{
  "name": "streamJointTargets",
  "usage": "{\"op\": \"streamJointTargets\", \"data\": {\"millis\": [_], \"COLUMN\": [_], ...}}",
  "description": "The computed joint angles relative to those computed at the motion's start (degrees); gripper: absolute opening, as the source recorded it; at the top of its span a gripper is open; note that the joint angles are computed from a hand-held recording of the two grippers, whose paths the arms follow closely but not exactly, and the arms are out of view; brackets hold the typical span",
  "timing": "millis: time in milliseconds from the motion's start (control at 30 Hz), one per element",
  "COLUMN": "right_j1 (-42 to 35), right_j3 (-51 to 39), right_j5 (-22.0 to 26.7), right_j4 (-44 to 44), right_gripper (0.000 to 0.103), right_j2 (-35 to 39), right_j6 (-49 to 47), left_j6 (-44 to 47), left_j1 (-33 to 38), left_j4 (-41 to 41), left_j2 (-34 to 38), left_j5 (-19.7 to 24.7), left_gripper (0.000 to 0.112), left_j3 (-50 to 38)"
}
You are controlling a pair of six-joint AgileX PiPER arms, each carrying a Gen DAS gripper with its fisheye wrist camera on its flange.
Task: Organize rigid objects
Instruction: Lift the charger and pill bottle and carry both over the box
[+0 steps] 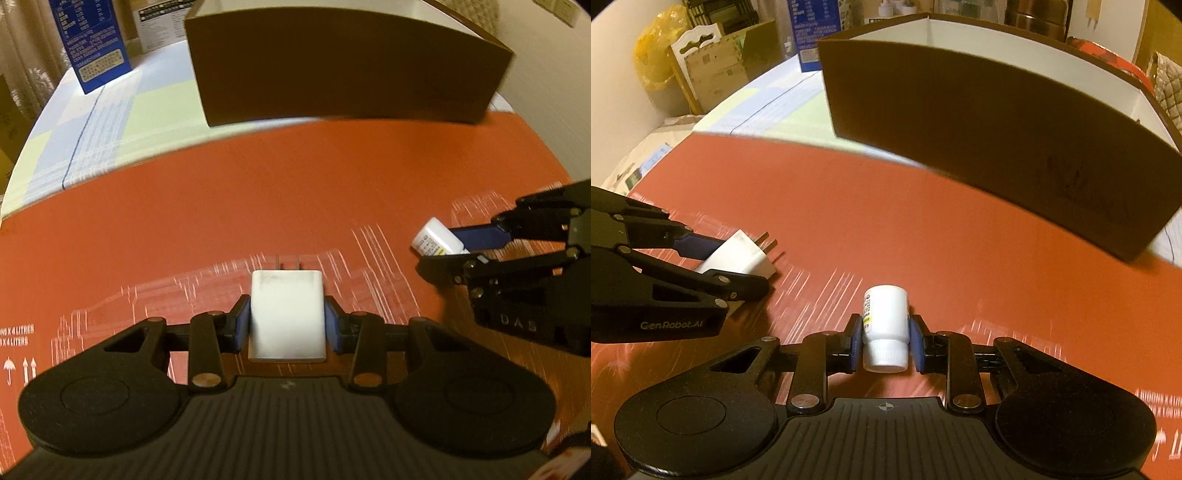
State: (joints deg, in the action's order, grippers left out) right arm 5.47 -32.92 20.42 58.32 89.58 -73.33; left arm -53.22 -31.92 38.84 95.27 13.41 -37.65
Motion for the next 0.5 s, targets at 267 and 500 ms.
{"op": "streamJointTargets", "data": {"millis": [267,500], "right_j1": [3.9,5.1], "right_j3": [3.1,2.2], "right_j5": [-2.0,-3.2], "right_j4": [-7.0,-7.7], "right_gripper": [0.024,0.024], "right_j2": [-3.8,-2.6], "right_j6": [9.1,11.2], "left_j6": [5.9,8.9], "left_j1": [-2.1,-1.7], "left_j4": [-6.8,-8.7], "left_j2": [-2.1,-0.9], "left_j5": [1.6,1.9], "left_gripper": [0.036,0.036], "left_j3": [1.6,0.1]}}
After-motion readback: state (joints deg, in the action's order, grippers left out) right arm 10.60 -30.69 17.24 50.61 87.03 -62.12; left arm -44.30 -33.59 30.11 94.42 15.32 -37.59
